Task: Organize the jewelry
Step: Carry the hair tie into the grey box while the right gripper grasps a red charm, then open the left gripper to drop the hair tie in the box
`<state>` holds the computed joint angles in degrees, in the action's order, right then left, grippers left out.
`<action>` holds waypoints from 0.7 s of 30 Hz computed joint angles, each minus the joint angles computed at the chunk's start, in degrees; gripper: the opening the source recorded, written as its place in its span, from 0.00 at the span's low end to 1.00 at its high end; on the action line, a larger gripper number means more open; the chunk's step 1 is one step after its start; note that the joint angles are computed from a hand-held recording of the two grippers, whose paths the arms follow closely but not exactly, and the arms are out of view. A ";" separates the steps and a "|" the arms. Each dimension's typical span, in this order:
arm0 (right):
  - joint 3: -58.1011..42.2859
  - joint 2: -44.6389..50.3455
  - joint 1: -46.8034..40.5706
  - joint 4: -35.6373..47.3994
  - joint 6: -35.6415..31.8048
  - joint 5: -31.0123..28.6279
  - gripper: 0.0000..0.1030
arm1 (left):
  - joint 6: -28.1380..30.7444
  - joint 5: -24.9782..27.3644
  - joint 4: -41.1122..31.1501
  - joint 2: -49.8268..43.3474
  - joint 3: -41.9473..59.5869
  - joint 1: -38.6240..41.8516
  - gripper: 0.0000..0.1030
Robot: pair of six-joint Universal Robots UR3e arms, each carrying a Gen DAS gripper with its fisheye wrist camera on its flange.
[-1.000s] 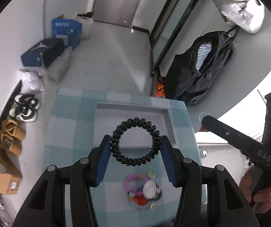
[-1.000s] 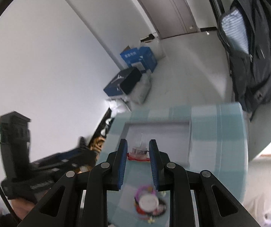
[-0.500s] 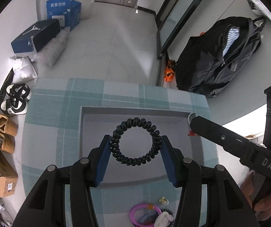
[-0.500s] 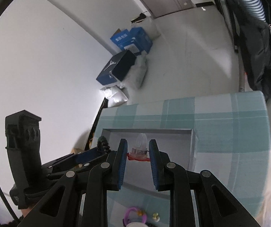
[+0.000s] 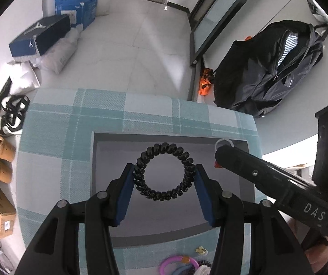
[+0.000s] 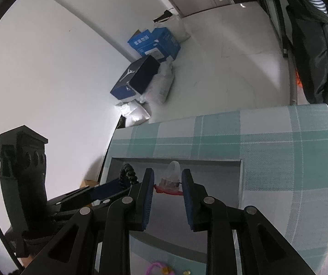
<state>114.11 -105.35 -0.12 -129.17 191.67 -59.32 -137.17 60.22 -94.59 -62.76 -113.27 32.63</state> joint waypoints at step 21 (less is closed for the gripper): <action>3.86 -11.79 -6.85 1.58 0.19 3.81 0.90 | 16.89 -7.62 -17.13 15.06 0.87 16.80 0.78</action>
<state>117.96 -117.14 -6.97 -127.59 191.86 -55.51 -120.28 52.60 -111.73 -47.70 -112.39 49.44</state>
